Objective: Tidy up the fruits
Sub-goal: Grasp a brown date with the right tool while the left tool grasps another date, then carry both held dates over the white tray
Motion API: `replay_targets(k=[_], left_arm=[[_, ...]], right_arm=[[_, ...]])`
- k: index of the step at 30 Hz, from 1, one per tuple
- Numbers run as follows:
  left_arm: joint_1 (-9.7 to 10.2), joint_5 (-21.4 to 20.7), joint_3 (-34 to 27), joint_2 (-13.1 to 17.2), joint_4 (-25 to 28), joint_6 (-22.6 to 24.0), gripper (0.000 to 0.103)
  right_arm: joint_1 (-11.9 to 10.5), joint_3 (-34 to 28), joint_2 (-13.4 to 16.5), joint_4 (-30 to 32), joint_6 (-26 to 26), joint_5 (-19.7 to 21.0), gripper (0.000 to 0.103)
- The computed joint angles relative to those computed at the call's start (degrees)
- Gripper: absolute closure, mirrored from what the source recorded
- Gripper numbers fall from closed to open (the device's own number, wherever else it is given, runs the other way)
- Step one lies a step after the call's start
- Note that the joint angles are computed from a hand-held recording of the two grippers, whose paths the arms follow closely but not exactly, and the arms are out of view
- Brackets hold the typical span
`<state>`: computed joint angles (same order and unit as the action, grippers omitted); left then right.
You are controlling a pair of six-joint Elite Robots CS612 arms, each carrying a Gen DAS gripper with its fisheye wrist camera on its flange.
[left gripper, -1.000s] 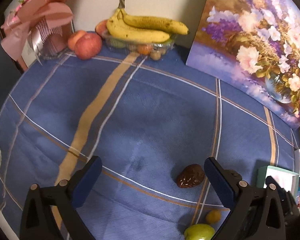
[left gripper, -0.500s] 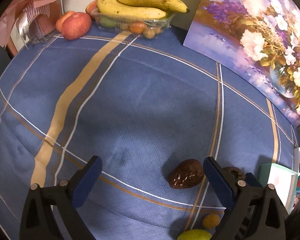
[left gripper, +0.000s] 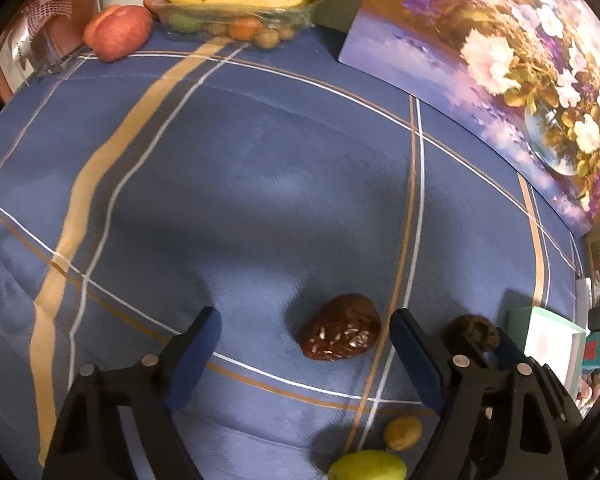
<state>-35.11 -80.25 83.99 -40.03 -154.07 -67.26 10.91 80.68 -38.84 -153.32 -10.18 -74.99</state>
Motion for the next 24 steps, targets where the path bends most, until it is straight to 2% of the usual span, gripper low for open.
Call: replay_targets(k=[2,4,5,7,9,17,24], left_arm=[[-0.05,-0.6,-0.4,0.3,0.2,0.3,0.019],[-0.01,-1.5,-0.7,0.5,-0.1,0.2,0.03],[-0.02,-1.8,-0.8,0.7,0.0,0.1,0.031],[-0.06,-2.2,-0.9,0.8,-0.2,0.1,0.048],[-0.12,-2.3,-1.0,0.8,-0.9,0.1,0.055],[-0.99,1.8,0.4,-1.2,-4.4,1.0,0.055],[-2.46,6.6,0.4,-3.0,-6.8,4.4,0.055]], right_arm=[[-0.3,0.2,-0.2,-0.1,0.3,-0.7,0.046],[-0.5,0.3,-0.4,-0.1,0.5,-0.8,0.046],[-0.7,0.4,-0.5,-0.1,0.7,-0.5,0.046],[-0.9,0.6,-0.7,-0.4,0.8,-0.3,0.046],[-1.1,0.8,-1.0,-0.9,0.9,0.1,0.046],[-2.0,1.5,-2.5,-3.4,2.2,2.9,0.046],[-3.0,1.6,-4.2,-4.0,5.4,1.9,0.046]])
